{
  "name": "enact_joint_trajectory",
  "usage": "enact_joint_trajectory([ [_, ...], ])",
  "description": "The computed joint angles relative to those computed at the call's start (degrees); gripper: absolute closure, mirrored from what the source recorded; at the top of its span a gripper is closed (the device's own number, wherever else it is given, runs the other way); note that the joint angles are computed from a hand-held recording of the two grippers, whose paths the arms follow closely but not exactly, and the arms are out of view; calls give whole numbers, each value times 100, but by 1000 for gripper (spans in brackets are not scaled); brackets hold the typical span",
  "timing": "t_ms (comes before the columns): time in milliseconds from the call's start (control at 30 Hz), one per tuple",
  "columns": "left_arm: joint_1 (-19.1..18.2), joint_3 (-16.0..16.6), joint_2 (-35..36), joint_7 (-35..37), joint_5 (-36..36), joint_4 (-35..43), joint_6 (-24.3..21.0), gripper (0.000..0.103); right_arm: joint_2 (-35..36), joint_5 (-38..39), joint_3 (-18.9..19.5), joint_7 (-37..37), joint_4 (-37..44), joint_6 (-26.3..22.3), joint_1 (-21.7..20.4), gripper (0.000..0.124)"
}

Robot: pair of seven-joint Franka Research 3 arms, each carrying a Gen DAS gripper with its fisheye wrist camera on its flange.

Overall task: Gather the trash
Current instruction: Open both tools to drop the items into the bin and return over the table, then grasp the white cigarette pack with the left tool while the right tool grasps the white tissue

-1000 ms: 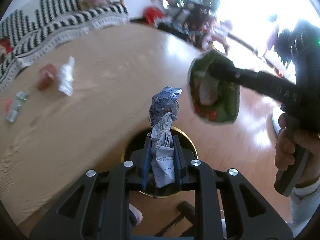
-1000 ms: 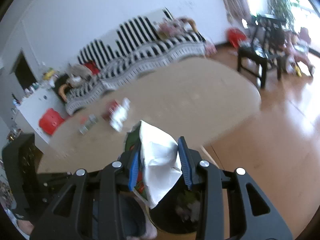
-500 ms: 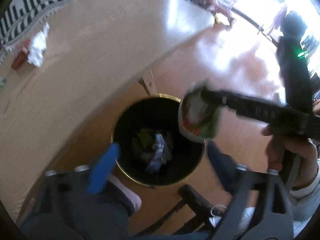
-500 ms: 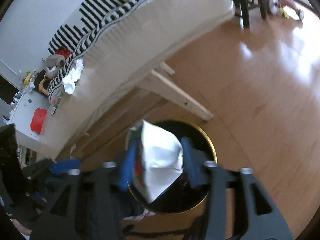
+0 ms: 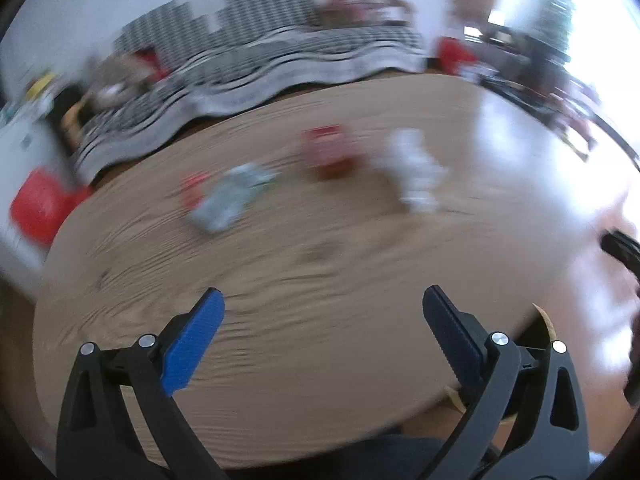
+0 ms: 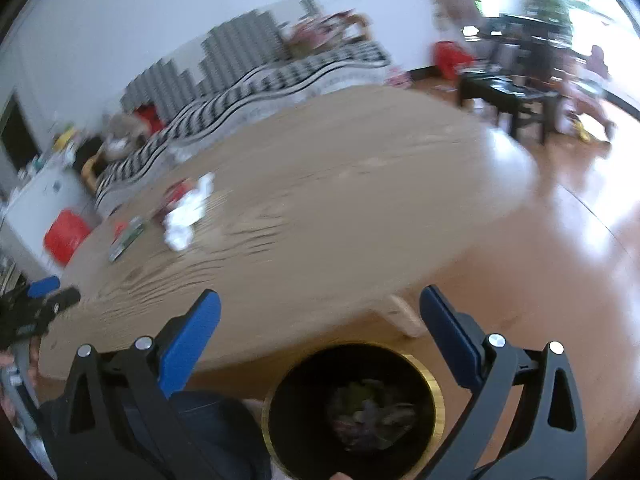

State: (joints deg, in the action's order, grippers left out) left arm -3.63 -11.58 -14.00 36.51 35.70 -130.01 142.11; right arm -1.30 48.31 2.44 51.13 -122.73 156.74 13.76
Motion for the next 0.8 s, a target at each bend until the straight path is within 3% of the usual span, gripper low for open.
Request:
enact_joint_trajectory([
  [233, 409, 513, -9, 359, -546, -434, 337, 7, 1058, -1348, 398, 1009, 1194, -364, 487, 28],
  [433, 647, 826, 486, 1063, -1304, -436, 1029, 7, 1991, -2941, 269, 2154, 2290, -587, 966, 28],
  [500, 724, 841, 759, 1215, -1471, -265, 1169, 7, 2240, -3391, 155, 2591, 2580, -577, 1105, 27],
  [567, 864, 794, 1011, 1014, -1125, -68, 1246, 6, 2458, -3728, 83, 2904, 2828, -536, 1203, 27],
  [733, 923, 827, 1520, 1457, -1251, 437, 1417, 6, 3014, -4481, -89, 3190, 3563, -700, 1369, 26],
  [800, 892, 775, 1649, 1779, -1578, 578, 1514, 6, 3200, -4456, -10, 3107, 3854, -820, 1273, 26],
])
